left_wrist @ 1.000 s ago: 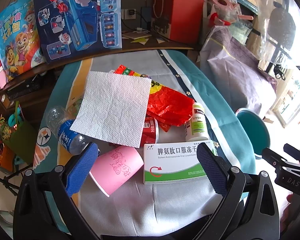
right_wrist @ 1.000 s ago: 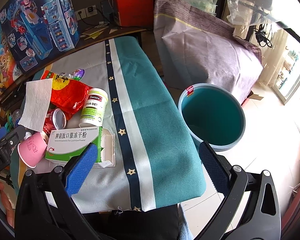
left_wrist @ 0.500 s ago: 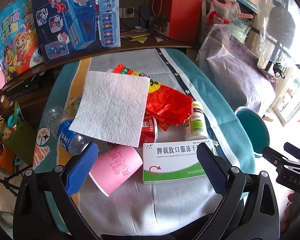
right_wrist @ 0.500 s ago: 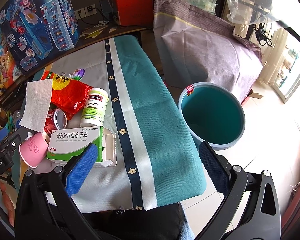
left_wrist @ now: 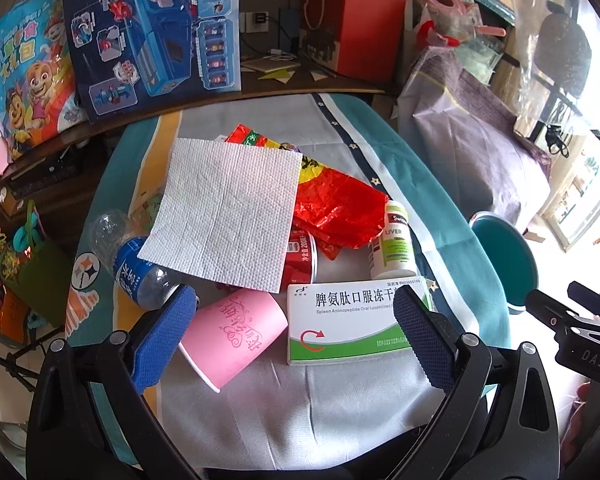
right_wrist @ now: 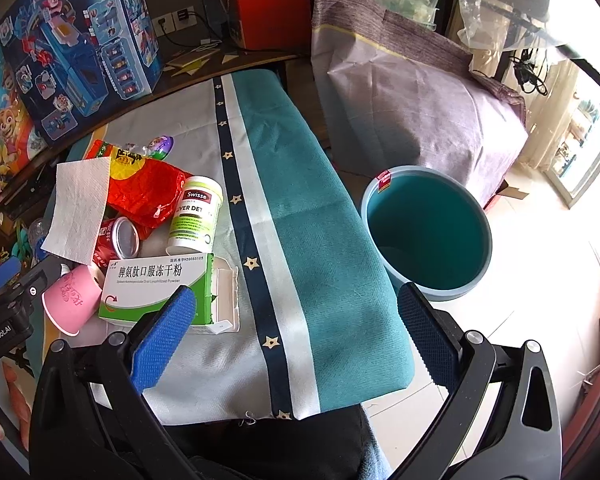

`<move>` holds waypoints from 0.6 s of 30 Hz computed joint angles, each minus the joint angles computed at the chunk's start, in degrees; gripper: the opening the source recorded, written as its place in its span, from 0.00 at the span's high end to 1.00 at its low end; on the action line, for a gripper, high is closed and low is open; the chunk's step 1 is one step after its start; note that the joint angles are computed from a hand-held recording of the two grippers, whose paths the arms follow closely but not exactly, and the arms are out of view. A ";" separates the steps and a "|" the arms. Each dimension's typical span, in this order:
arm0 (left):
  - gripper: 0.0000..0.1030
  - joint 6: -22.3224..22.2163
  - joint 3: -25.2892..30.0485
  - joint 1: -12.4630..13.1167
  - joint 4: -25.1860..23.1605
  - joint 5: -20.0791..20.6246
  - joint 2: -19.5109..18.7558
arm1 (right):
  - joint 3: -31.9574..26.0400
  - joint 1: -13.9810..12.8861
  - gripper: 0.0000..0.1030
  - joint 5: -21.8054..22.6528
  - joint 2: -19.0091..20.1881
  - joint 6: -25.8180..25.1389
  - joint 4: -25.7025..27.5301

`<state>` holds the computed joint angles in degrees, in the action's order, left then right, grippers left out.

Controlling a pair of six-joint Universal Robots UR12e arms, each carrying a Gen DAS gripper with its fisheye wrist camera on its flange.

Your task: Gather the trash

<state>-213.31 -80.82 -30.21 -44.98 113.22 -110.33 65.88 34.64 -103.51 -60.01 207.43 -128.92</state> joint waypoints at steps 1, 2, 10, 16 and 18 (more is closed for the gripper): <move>0.04 0.00 -0.18 0.09 0.08 -0.17 0.08 | -0.17 0.04 0.06 0.00 0.06 -0.09 0.18; 0.04 -0.03 -0.27 0.10 0.08 -0.27 0.12 | -0.31 0.07 0.06 0.03 0.11 -0.18 0.34; 0.04 3.37 -1.83 1.36 0.84 -1.63 1.19 | -1.28 0.11 0.06 1.26 0.64 -1.40 0.71; 0.04 3.60 -4.10 3.77 -0.60 -5.23 2.85 | -0.57 -0.10 0.06 3.70 0.76 -3.21 -2.56; 0.04 4.16 -4.79 4.25 -0.84 -6.07 3.26 | -0.71 -0.17 0.06 4.93 0.93 -4.76 -3.20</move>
